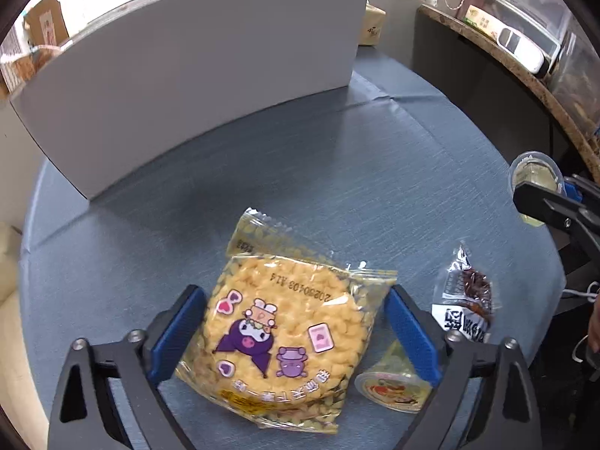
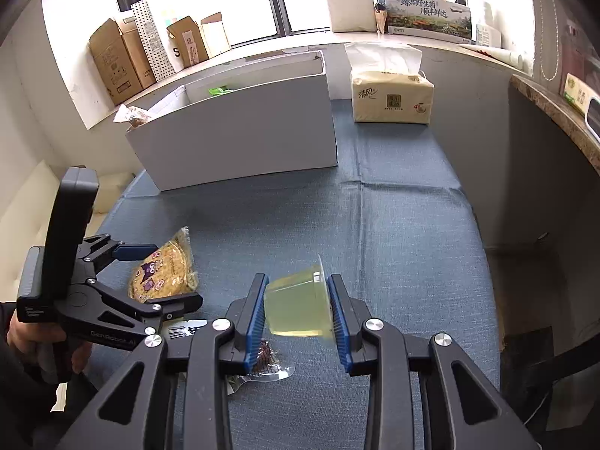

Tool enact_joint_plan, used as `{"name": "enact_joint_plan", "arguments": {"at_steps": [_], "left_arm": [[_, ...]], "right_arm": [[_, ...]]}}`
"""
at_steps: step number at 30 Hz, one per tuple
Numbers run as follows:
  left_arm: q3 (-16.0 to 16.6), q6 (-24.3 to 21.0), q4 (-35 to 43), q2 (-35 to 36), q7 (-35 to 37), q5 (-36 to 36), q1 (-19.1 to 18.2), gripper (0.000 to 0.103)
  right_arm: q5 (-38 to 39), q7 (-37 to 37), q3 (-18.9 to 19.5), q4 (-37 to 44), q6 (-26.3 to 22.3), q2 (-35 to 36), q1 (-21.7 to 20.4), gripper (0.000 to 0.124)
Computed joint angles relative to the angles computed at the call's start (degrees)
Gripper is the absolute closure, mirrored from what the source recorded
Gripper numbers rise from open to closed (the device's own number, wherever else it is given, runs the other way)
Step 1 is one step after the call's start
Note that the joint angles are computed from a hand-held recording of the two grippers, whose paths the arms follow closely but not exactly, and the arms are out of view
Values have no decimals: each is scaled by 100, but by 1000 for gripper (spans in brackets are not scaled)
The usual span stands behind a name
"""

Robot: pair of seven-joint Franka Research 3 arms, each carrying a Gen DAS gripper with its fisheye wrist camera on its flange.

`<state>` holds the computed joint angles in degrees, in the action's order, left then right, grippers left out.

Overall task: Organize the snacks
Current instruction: 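Grasp the yellow cartoon biscuit pack with the left gripper while the right gripper holds the jelly cup, then carry both over the white box and open both grippers to drop them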

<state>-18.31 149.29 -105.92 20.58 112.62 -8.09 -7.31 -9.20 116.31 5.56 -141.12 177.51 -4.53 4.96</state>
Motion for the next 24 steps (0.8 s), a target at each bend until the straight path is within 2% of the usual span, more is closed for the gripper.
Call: {"name": "enact_joint_plan", "arguments": {"at_steps": [4, 11, 14, 19, 22, 24], "left_arm": [[14, 25, 36, 5, -3, -51, 58, 26], [-221, 207, -146, -341, 562, -932, 455, 26], [-192, 307, -172, -553, 749, -1268, 475, 26], [-99, 419, 94, -694, 998, -1753, 441, 26], [-7, 452, 479, -600, 963, -1756, 394, 26], [87, 452, 901, -377, 701, -1532, 300, 26]], "right_arm": [[146, -108, -34, 13, -7, 34, 69, 89], [286, -269, -77, 98, 1, 65, 164, 89], [260, -282, -74, 195, 28, 93, 175, 89], [797, -923, -208, 561, 65, 223, 386, 89], [1944, -2048, -312, 978, 94, 402, 631, 89], [2104, -2352, -322, 1350, 100, 584, 653, 89]]}}
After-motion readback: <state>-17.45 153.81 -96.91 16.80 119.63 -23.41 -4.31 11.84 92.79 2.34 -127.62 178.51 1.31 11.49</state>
